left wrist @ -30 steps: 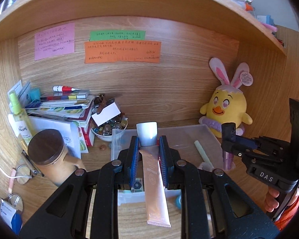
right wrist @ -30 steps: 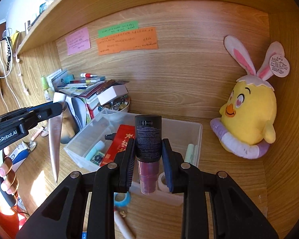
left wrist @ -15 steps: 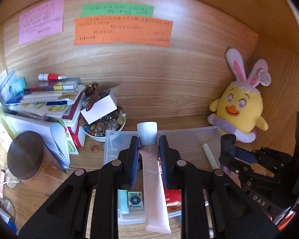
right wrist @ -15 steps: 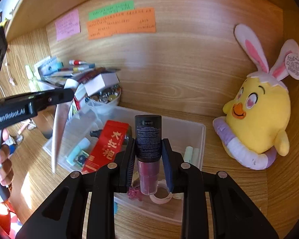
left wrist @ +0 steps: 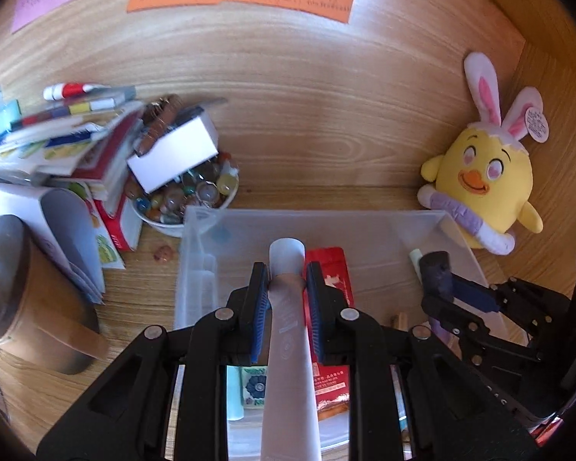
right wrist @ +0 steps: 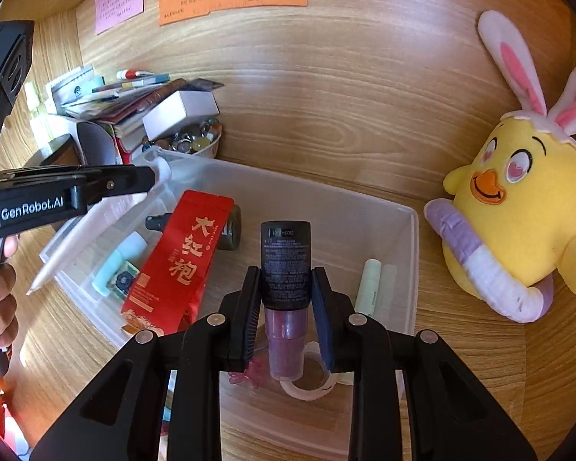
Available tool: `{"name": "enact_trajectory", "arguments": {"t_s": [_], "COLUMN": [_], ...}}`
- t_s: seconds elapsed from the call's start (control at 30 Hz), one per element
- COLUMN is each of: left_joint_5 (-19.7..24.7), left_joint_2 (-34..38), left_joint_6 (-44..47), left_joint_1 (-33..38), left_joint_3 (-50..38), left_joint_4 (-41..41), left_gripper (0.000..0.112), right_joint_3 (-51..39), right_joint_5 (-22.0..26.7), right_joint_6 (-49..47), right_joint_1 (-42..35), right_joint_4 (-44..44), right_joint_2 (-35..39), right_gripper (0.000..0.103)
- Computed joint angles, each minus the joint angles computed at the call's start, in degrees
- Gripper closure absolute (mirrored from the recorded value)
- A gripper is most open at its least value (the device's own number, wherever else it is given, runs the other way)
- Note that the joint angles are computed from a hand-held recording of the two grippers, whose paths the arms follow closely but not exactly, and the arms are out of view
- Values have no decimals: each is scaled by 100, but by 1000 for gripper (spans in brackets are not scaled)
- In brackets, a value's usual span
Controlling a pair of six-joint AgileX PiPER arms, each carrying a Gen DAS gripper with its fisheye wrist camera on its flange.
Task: Organize objects
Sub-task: 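Carry both items over the clear box and open both grippers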
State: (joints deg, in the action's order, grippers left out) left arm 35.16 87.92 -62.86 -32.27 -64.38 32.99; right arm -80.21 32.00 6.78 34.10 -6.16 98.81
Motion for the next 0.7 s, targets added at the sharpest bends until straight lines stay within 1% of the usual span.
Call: {"name": "enact_trajectory", "arguments": {"t_s": [0.13, 0.23, 0.4, 0.47, 0.5, 0.53, 0.6, 0.63, 0.7], "left_joint_5": [-57, -38, -64, -31, -1, 68, 207, 274, 338], "left_joint_2": [58, 56, -18, -61, -102, -151, -206, -260, -385], "left_joint_6": [253, 244, 403, 373, 287, 130, -125, -244, -377], "left_joint_1": [-5, -45, -20, -52, -98, -181, -320, -401, -515], "left_joint_3": [-41, -57, -28, -11, 16, 42, 49, 64, 112], "left_joint_4": [-178, -143, -316, -288, -205, -37, 238, 369, 519], "left_gripper": [92, 92, 91, 86, 81, 75, 69, 65, 59], "right_joint_3": [-101, -162, -147, -155, -160, -172, -135, -95, -54], "right_joint_5": [74, 140, 151, 174, 201, 216, 189, 154, 125], "right_joint_6": [16, -39, -25, -31, -43, -66, -13, 71, 118], "right_joint_1": [12, 13, 48, 60, 68, 69, 94, 114, 131], "right_joint_4": [-9, 26, -20, -32, -29, -13, -73, -160, -221], "right_joint_2": [142, 229, 227, 225, 218, 219, 169, 125, 52], "right_gripper": [80, 80, 79, 79, 77, 73, 66, 64, 62]}}
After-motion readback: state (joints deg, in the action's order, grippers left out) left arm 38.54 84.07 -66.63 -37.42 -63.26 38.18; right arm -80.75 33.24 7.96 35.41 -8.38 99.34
